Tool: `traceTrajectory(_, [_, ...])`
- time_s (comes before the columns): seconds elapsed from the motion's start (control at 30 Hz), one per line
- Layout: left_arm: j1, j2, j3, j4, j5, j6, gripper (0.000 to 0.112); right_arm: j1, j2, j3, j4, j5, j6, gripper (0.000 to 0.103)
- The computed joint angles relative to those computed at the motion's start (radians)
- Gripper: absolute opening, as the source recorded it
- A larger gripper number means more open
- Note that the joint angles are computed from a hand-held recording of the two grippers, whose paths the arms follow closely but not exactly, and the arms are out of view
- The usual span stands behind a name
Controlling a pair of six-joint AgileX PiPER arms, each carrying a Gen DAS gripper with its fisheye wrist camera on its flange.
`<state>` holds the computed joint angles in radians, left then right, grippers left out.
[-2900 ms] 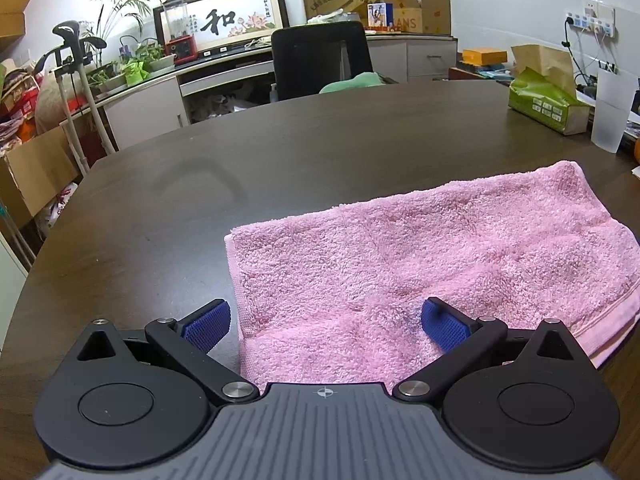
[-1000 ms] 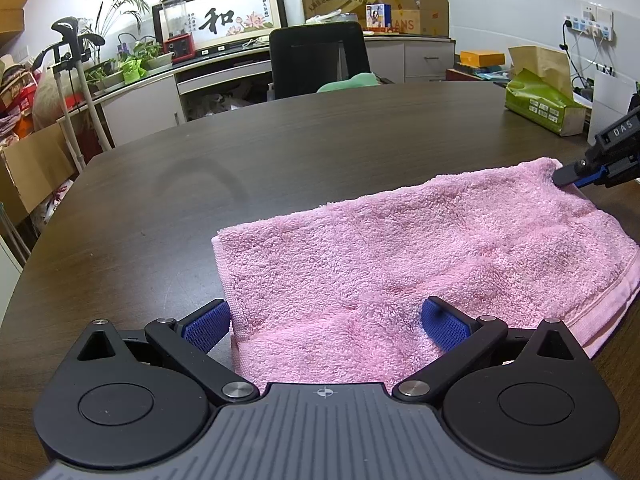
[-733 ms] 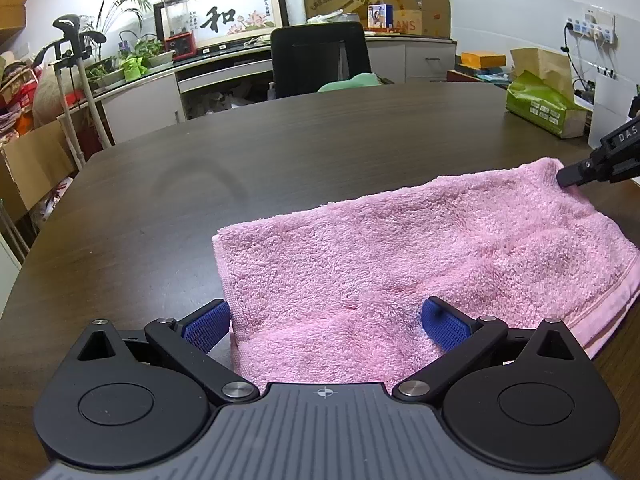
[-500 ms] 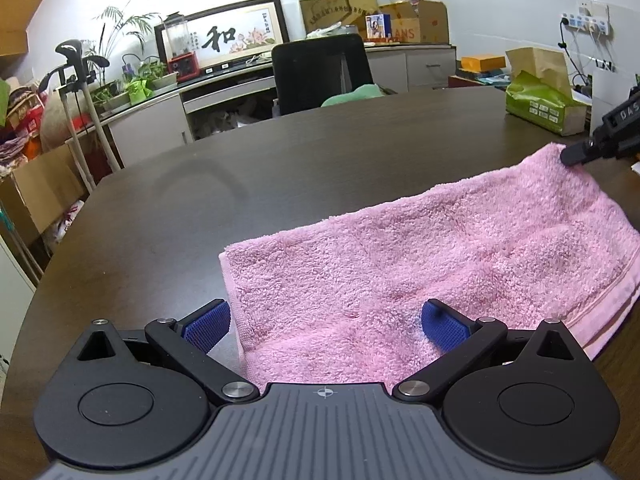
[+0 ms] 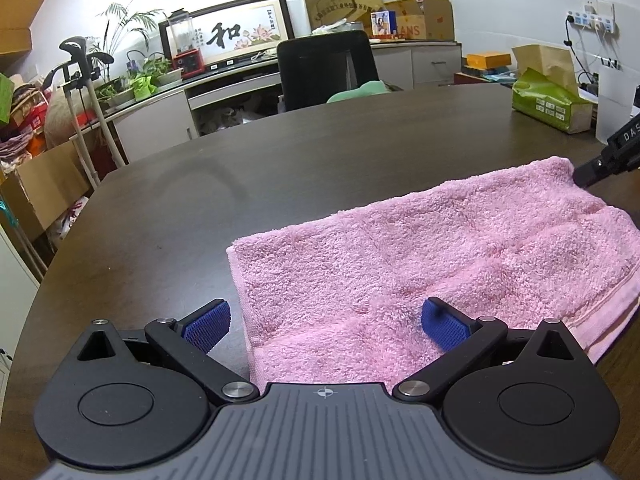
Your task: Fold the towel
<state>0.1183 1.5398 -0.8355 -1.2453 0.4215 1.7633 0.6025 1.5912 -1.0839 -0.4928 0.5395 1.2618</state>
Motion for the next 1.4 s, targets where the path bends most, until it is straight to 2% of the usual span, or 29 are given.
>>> traceTrajectory(0.1, [0.002,0.003,-0.001,-0.001,0.002,0.002,0.103,0.001,-0.018,0.021,-0.018,0.020,0.009,0.012])
traceTrajectory(0.2, [0.004,0.004,0.000,-0.006,0.004,0.009,0.103,0.012,-0.079,0.080,-0.125,-0.039,0.128,0.012])
traceTrajectory(0.3, [0.006,0.004,0.002,-0.012,0.005,0.017,0.103,0.007,-0.105,0.104,-0.178,-0.141,0.169,0.012])
traceTrajectory(0.37, [0.008,0.002,0.002,-0.008,0.007,0.014,0.103,-0.004,-0.089,0.101,-0.127,-0.212,0.111,0.012])
traceTrajectory(0.4, [0.012,0.003,0.001,-0.009,0.011,0.017,0.103,-0.012,-0.066,0.088,-0.045,-0.255,0.025,0.012])
traceTrajectory(0.5, [0.020,0.011,-0.005,-0.003,0.025,0.011,0.103,-0.025,0.006,0.044,0.100,-0.288,-0.127,0.012])
traceTrajectory(0.57, [0.025,0.016,-0.014,0.017,0.034,-0.014,0.103,-0.029,0.056,0.014,0.062,-0.232,-0.070,0.009])
traceTrajectory(0.63, [0.026,0.015,-0.014,0.021,0.036,-0.020,0.103,-0.042,0.059,0.050,0.013,-0.279,0.004,0.005])
traceTrajectory(0.7, [0.025,0.012,-0.008,0.007,0.032,-0.001,0.103,-0.069,0.033,0.095,0.105,-0.329,-0.050,0.006])
traceTrajectory(0.8, [0.025,0.008,0.001,-0.014,0.026,0.026,0.103,-0.062,-0.004,0.115,0.130,-0.318,-0.071,0.016])
traceTrajectory(0.87, [0.024,0.008,0.001,-0.013,0.025,0.026,0.103,-0.042,-0.040,0.134,0.050,-0.290,0.000,0.022])
traceTrajectory(0.9, [0.023,0.008,0.000,-0.011,0.025,0.022,0.103,-0.029,-0.065,0.149,0.013,-0.271,0.029,0.029])
traceTrajectory(0.93, [0.023,0.008,-0.001,-0.010,0.024,0.021,0.103,-0.015,-0.090,0.163,-0.018,-0.250,0.054,0.044])
traceTrajectory(1.0, [0.022,0.006,0.001,-0.013,0.022,0.028,0.103,0.018,-0.138,0.195,-0.069,-0.207,0.104,0.063])
traceTrajectory(1.07, [0.019,0.003,0.004,-0.021,0.017,0.037,0.103,0.058,-0.201,0.243,-0.090,-0.175,0.139,0.061])
traceTrajectory(1.17, [0.016,-0.005,0.012,-0.045,0.012,0.062,0.103,0.096,-0.290,0.327,-0.067,-0.188,0.176,0.061])
traceTrajectory(1.3, [0.031,-0.022,0.020,-0.083,0.043,0.097,0.103,0.123,-0.373,0.425,0.034,-0.242,0.202,0.062])
traceTrajectory(1.4, [0.047,-0.034,0.032,-0.131,0.069,0.143,0.103,0.159,-0.405,0.476,0.017,-0.295,0.313,0.063])
